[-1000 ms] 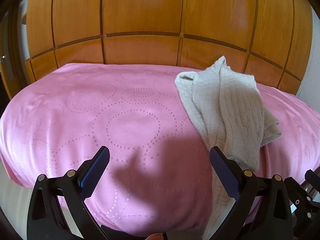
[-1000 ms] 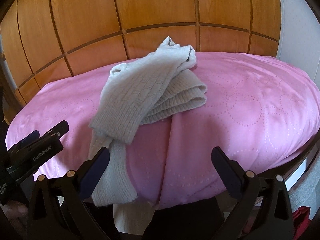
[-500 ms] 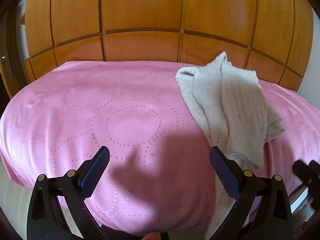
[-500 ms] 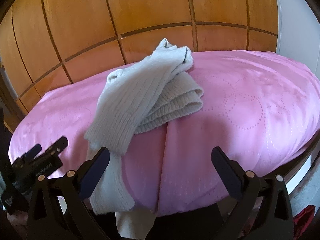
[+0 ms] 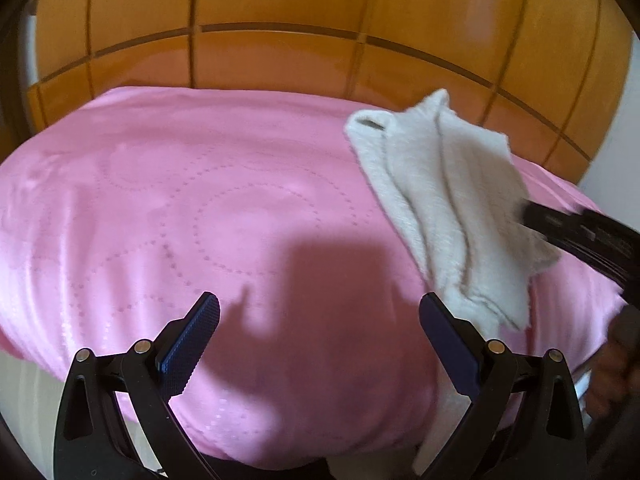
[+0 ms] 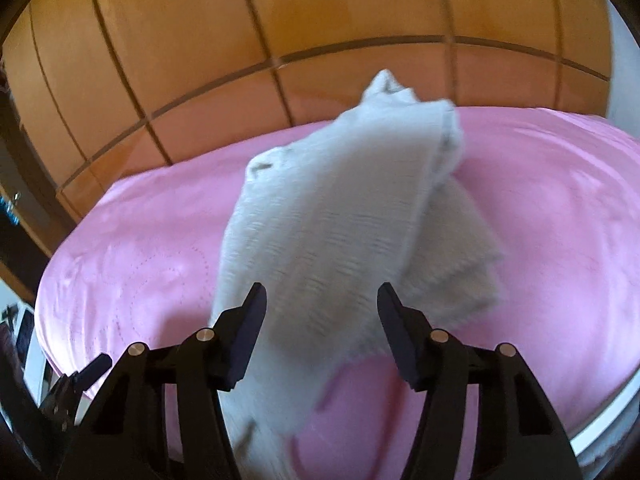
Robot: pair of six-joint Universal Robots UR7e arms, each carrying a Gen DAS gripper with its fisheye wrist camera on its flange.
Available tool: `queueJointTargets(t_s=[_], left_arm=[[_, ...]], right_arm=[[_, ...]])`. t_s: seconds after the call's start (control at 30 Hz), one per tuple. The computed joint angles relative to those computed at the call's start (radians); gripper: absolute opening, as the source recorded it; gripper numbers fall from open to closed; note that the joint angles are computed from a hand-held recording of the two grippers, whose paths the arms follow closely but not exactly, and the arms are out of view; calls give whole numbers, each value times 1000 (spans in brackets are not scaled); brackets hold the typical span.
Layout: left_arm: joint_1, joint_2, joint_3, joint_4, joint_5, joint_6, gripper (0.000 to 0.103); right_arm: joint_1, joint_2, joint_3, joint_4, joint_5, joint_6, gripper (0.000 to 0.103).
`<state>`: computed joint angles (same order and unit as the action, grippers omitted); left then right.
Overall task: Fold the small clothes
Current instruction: 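Grasp the sweater with both grippers and lift it off the bedspread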
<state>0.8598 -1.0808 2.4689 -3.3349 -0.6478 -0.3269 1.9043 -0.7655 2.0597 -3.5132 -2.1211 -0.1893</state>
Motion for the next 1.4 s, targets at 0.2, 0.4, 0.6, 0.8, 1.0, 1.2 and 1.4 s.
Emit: queueJointTargets(t_s=[0.2, 0.4, 0.6, 0.8, 1.0, 1.2, 1.4], left_arm=[[9, 5, -2, -31, -212, 156, 97], [39, 42, -55, 107, -333, 219, 52], [61, -22, -61, 118, -417, 241, 12], [111, -182, -146, 93, -394, 285, 11], [193, -155, -378, 29, -190, 325, 11], [242, -16, -595, -59, 48, 409, 44], [263, -33, -511, 26, -132, 308, 61]], right_arm=[[-12, 83, -90, 57, -59, -96, 18], [-40, -86, -2, 36, 30, -107, 9], [-77, -128, -44, -264, -185, -328, 7], [-198, -75, -285, -429, -368, -512, 7], [-285, -80, -397, -288, -390, -408, 5], [-275, -169, -260, -129, -249, -199, 60], [-259, -280, -75, 178, 140, 11, 51]])
